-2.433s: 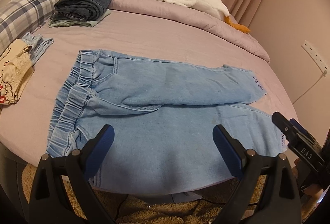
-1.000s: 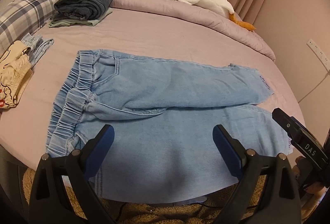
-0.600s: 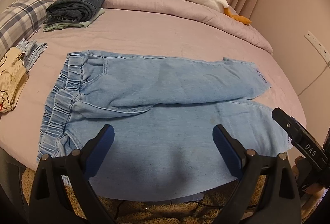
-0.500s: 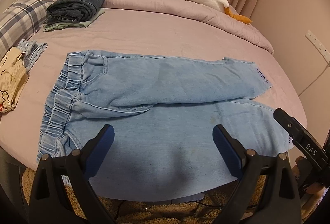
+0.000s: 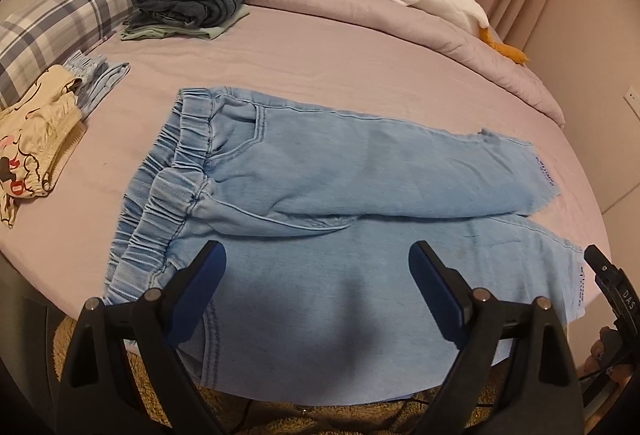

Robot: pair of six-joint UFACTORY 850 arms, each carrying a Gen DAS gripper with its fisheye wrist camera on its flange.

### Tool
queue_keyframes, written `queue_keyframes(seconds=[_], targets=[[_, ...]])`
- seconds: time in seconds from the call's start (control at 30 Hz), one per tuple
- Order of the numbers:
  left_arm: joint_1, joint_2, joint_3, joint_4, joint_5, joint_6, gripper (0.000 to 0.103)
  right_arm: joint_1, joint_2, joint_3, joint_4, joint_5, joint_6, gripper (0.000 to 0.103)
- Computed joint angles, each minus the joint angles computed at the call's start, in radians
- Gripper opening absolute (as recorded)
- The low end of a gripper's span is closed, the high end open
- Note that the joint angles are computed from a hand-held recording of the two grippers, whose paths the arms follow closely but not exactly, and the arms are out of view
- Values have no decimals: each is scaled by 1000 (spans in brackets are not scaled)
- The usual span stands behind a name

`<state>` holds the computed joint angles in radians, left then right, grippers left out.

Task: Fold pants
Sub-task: 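Grasp the jeans waistband with the left gripper while the right gripper grasps the labelled hem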

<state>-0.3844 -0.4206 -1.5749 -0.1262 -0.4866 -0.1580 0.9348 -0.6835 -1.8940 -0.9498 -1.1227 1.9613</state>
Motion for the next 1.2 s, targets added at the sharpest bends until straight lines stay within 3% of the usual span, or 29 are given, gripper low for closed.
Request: queue_keyframes(seconds=[0.13, 0.23, 0.5, 0.57, 0.73, 0.77, 0.8, 0.83, 0.87, 0.93, 0.97, 1.0, 1.07, 1.13, 1.17, 1.2], targets=[[-1, -3, -4, 37, 7, -27, 92, -3, 18, 31, 1, -15, 16, 102], [3, -10, -14, 146, 2, -126, 92, -7, 40, 68, 2, -21, 42, 102], [70, -31, -9, 429, -49, -422, 92, -28, 208, 331, 78, -116, 206, 102], [91, -53, -18, 387, -65, -388, 92, -38, 272, 429, 112, -95, 285, 102], [141, -120, -50, 78, -123, -134, 92, -69, 367, 590, 177, -44, 393, 102], [142, -113, -31, 79, -88, -120, 92, -75, 381, 614, 176, -23, 408, 102], [135, -106, -17, 123, -64, -135, 88, -80, 392, 637, 166, 0, 425, 101], [129, -104, -17, 164, -67, -165, 75, -86, 401, 657, 154, 26, 433, 101], [128, -98, -12, 163, -58, -167, 67, -98, 409, 679, 143, 71, 436, 97], [136, -86, -2, 82, -48, -106, 40, -121, 426, 721, 132, 168, 455, 85], [141, -82, 3, 49, -45, -81, 37, -131, 434, 743, 112, 225, 479, 73], [148, -76, 12, 3, -41, -48, 32, -135, 434, 757, 82, 271, 510, 67], [171, -60, 30, -128, -41, 38, 27, -132, 410, 727, 102, 238, 454, 61], [182, -42, 44, -215, -41, 98, 24, -129, 400, 692, 141, 177, 401, 33], [183, -24, 54, -239, -36, 115, 23, -127, 417, 697, 120, 165, 404, 11], [178, -9, 64, -238, -29, 116, 23, -122, 440, 713, 68, 173, 429, 11]])
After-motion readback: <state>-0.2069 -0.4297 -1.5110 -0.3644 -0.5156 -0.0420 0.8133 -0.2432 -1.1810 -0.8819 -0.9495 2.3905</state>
